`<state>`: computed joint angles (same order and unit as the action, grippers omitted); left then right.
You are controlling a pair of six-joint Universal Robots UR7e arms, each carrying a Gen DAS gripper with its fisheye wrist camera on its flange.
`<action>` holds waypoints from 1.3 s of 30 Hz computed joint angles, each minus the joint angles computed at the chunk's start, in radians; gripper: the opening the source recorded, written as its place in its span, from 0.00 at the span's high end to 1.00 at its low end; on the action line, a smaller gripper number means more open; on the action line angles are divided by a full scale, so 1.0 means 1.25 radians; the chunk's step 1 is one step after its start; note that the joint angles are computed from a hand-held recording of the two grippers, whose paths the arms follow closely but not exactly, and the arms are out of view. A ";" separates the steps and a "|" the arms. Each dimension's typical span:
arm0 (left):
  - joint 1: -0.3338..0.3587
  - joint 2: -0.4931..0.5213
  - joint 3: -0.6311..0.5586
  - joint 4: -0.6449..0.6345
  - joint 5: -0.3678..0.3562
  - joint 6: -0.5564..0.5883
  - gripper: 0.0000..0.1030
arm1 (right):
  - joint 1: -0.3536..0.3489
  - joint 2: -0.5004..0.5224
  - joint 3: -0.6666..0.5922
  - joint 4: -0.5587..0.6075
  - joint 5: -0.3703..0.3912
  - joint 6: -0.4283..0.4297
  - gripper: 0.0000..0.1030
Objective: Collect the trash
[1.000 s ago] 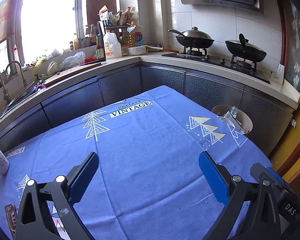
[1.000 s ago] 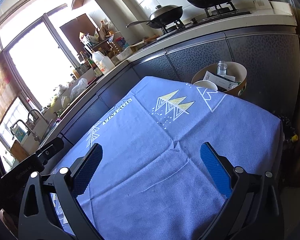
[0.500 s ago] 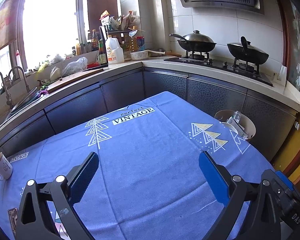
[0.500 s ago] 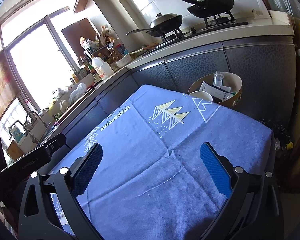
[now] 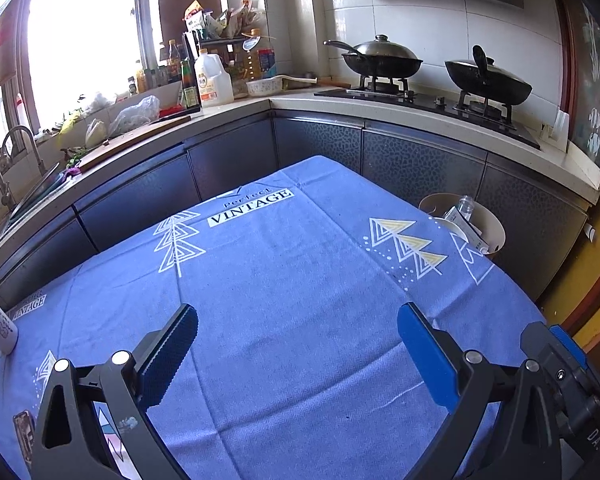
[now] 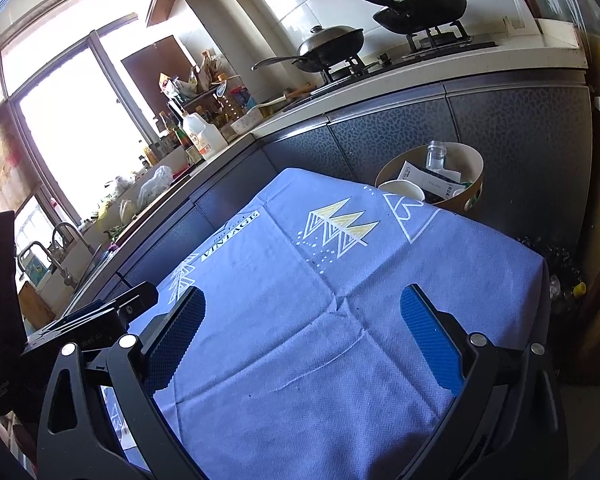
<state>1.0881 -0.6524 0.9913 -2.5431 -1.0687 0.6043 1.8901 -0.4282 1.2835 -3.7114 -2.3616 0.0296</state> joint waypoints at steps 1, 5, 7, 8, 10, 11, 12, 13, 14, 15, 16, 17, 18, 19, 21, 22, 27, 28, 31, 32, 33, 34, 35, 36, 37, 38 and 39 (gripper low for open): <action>0.000 0.000 0.000 0.004 0.001 -0.002 0.04 | 0.000 0.000 0.000 -0.005 -0.001 -0.002 0.06; -0.002 -0.003 0.009 -0.002 0.004 0.003 0.04 | 0.000 -0.001 0.005 -0.021 -0.002 -0.005 0.06; -0.003 -0.004 0.013 -0.004 0.004 0.006 0.04 | 0.001 -0.001 0.006 -0.030 -0.003 -0.008 0.06; -0.004 -0.004 0.014 -0.004 0.005 0.007 0.04 | 0.002 -0.001 0.007 -0.034 -0.004 -0.009 0.06; -0.004 -0.003 0.015 -0.007 0.007 0.011 0.04 | 0.003 0.001 0.005 -0.039 -0.005 -0.012 0.06; -0.005 -0.004 0.018 -0.008 0.008 0.013 0.04 | 0.003 0.001 0.005 -0.040 -0.005 -0.012 0.06; -0.004 -0.003 0.017 -0.008 0.009 0.014 0.04 | 0.003 0.001 0.004 -0.039 -0.005 -0.012 0.06; -0.004 -0.003 0.019 -0.009 0.009 0.014 0.04 | 0.003 0.000 0.005 -0.038 -0.005 -0.012 0.06; -0.004 -0.003 0.019 -0.009 0.010 0.015 0.04 | 0.002 0.000 0.004 -0.035 -0.004 -0.012 0.06; -0.004 -0.003 0.020 -0.010 0.011 0.016 0.04 | 0.003 0.000 0.005 -0.034 -0.005 -0.010 0.06; -0.004 -0.003 0.021 -0.009 0.012 0.017 0.04 | 0.003 0.000 0.005 -0.031 -0.004 -0.007 0.06; -0.004 -0.003 0.021 -0.010 0.012 0.018 0.04 | 0.003 0.000 0.006 -0.030 -0.004 -0.005 0.06; -0.004 -0.002 0.021 -0.011 0.013 0.020 0.04 | 0.003 -0.001 0.007 -0.029 -0.004 -0.004 0.06; -0.004 -0.002 0.021 -0.011 0.013 0.022 0.04 | 0.003 0.000 0.006 -0.030 -0.004 -0.004 0.06; -0.004 -0.002 0.022 -0.013 0.014 0.021 0.04 | 0.003 0.000 0.006 -0.030 -0.004 -0.005 0.06; -0.004 -0.002 0.022 -0.013 0.014 0.021 0.04 | 0.003 0.000 0.006 -0.030 -0.004 -0.005 0.06; -0.005 -0.005 0.034 -0.038 0.016 0.037 0.04 | 0.004 0.001 0.004 -0.032 -0.005 -0.005 0.06; -0.005 -0.006 0.038 -0.044 0.016 0.043 0.04 | 0.004 0.002 0.002 -0.034 -0.005 -0.005 0.06; -0.006 -0.009 0.047 -0.054 0.016 0.054 0.04 | 0.005 0.006 -0.002 -0.038 -0.007 -0.007 0.06; -0.006 -0.010 0.049 -0.057 0.015 0.057 0.04 | 0.005 0.005 0.000 -0.039 -0.006 -0.006 0.06; -0.006 -0.011 0.052 -0.061 0.015 0.061 0.04 | 0.005 0.005 0.000 -0.038 -0.006 -0.005 0.06; -0.006 -0.011 0.054 -0.064 0.015 0.065 0.04 | 0.005 0.005 0.000 -0.037 -0.006 -0.003 0.06; -0.007 -0.011 0.056 -0.068 0.015 0.069 0.04 | 0.005 0.005 0.001 -0.037 -0.006 -0.003 0.06; -0.008 -0.014 0.061 -0.074 0.016 0.072 0.04 | 0.005 0.005 0.001 -0.037 -0.006 -0.003 0.06; -0.008 -0.015 0.065 -0.078 0.016 0.076 0.04 | 0.005 0.005 0.001 -0.037 -0.006 -0.002 0.06; -0.008 -0.015 0.066 -0.080 0.016 0.078 0.04 | 0.005 0.005 0.000 -0.037 -0.006 -0.003 0.06; -0.008 -0.016 0.067 -0.081 0.015 0.080 0.04 | 0.005 0.005 0.001 -0.037 -0.006 -0.003 0.06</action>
